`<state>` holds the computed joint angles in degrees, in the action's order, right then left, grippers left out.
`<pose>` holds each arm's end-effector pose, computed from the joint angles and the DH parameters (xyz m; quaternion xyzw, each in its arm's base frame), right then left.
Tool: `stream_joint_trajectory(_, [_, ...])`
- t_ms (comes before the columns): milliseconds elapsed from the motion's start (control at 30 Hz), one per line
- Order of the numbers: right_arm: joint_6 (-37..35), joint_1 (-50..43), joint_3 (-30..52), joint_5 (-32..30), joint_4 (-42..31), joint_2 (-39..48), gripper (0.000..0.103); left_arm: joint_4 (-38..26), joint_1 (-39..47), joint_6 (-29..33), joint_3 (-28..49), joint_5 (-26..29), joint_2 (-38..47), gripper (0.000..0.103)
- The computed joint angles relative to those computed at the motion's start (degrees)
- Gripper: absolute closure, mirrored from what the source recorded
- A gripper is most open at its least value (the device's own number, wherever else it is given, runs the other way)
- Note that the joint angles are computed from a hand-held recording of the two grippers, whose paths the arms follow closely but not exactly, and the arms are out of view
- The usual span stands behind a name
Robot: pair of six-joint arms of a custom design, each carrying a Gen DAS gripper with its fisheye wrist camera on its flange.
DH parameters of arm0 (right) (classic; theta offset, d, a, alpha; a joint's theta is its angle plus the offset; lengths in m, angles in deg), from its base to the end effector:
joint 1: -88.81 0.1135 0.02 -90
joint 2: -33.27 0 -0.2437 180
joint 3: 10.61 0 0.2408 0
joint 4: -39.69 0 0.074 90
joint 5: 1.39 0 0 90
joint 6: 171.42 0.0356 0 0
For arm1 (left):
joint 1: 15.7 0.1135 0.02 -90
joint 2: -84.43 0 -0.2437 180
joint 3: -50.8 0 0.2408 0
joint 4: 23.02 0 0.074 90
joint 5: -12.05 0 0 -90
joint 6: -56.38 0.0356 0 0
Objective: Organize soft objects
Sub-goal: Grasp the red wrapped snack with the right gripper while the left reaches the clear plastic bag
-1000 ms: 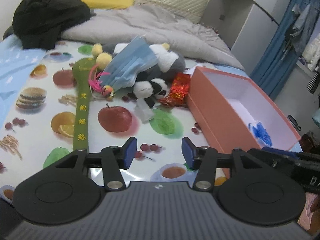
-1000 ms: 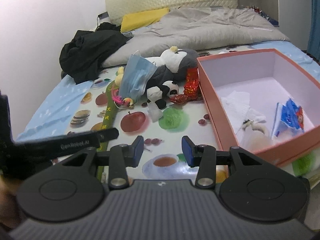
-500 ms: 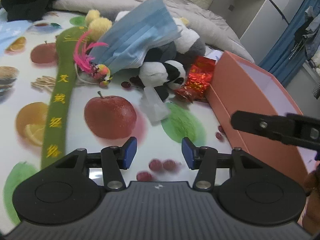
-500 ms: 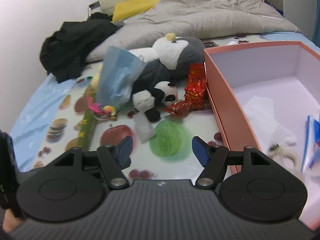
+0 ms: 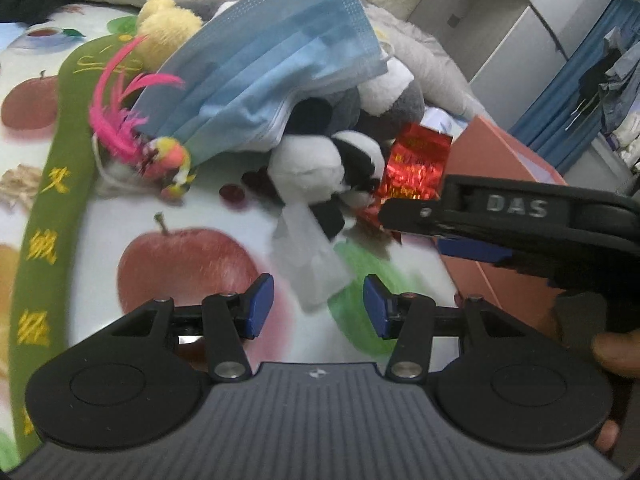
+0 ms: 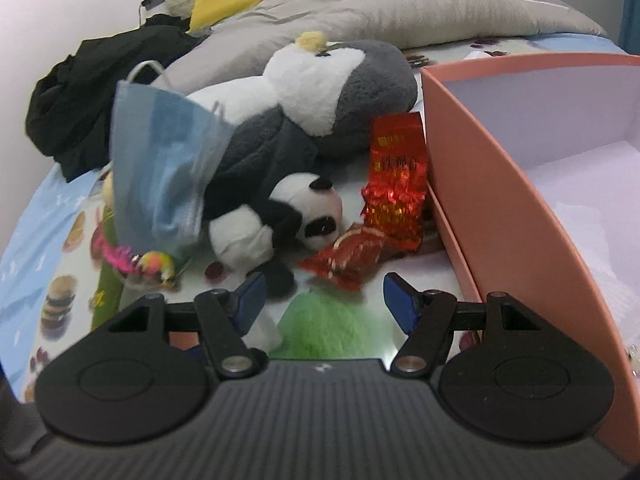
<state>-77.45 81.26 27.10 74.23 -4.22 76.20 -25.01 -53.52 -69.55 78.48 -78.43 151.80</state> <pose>0.1522 -0.0113 0.1755 0.0498 0.9294 0.1064 0.3499 0.1529 -0.1183 0.1118 0.0133 0.9123 -0.2425 0.3297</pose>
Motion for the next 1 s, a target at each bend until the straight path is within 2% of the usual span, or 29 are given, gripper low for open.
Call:
stream_joint_trajectory(167, [1.4,2.8,0.6,4.0,8.4,9.0,0.036,5.9,2.0,1.2,1.0,2.3,5.8,0.048])
stream_joint_trajectory(233, [1.3,4.1,0.6,6.1,11.0,12.3,0.040,6.9,1.9,1.3,1.5,1.9,7.2,0.049])
stream_joint_trajectory(300, [1.2,3.5,1.0,5.0,12.9,15.9,0.040,7.9,1.8,0.8,1.8,1.0,8.2,0.049])
stream_joint_trajectory(367, [1.2,3.0,1.3,3.9,14.0,18.3,0.048,8.3,1.5,1.0,1.8,0.1,8.6,0.053])
stream_joint_trajectory(533, [1.0,2.1,1.7,2.9,13.8,18.9,0.052,8.8,1.8,0.1,1.4,0.3,8.8,0.069])
stream_joint_trajectory(567, [0.9,2.0,1.7,2.9,13.3,18.4,0.059,8.4,1.7,0.3,1.4,0.1,8.4,0.070])
stream_joint_trajectory(633, [0.2,1.6,1.9,3.1,11.7,16.9,0.060,5.6,1.8,1.7,1.3,0.1,5.2,0.080])
stream_joint_trajectory(833, [-2.2,1.2,0.8,3.0,4.0,8.1,0.060,-3.5,1.8,2.0,-0.9,-0.3,-5.8,0.088])
stream_joint_trajectory(967, [-2.8,1.1,0.1,2.4,-3.3,0.5,0.060,-11.6,0.4,0.9,-2.0,-1.4,-14.5,0.093])
stream_joint_trajectory(1000, [-1.2,3.3,0.3,3.6,-4.6,-0.9,0.060,-14.2,0.1,0.6,-2.2,-1.9,-16.9,0.098])
